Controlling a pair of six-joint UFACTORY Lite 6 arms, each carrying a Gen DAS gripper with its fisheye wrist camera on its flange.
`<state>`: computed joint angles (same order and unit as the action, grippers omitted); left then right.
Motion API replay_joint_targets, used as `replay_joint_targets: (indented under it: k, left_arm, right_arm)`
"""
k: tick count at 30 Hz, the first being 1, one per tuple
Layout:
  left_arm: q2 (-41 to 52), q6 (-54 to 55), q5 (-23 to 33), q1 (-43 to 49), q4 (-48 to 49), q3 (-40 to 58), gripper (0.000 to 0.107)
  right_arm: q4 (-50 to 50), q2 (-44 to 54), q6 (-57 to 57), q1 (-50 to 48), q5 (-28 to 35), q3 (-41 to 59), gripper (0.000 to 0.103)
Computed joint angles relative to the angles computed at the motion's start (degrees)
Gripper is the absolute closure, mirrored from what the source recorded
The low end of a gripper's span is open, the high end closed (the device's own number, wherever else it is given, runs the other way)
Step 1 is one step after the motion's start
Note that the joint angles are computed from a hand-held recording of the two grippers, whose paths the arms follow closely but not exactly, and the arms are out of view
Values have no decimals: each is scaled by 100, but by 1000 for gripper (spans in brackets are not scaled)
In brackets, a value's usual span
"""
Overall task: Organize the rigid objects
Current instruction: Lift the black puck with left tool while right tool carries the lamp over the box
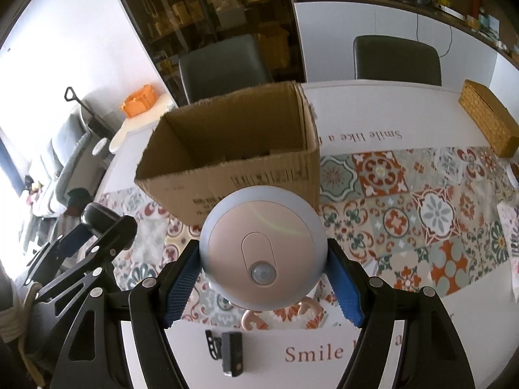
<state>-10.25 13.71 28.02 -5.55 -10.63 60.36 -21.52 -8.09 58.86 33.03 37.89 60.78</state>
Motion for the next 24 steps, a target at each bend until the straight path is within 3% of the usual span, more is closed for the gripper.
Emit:
replay_joint_targets:
  k: [15, 24]
  left_arm:
    - [1152, -228, 233, -135, 262, 1789, 48]
    - [2365, -58, 822, -110, 163, 3327, 48]
  right_arm:
    - [458, 826, -1077, -763, 52, 1402, 29]
    - [927, 1901, -1902, -1195, 359, 2865, 29]
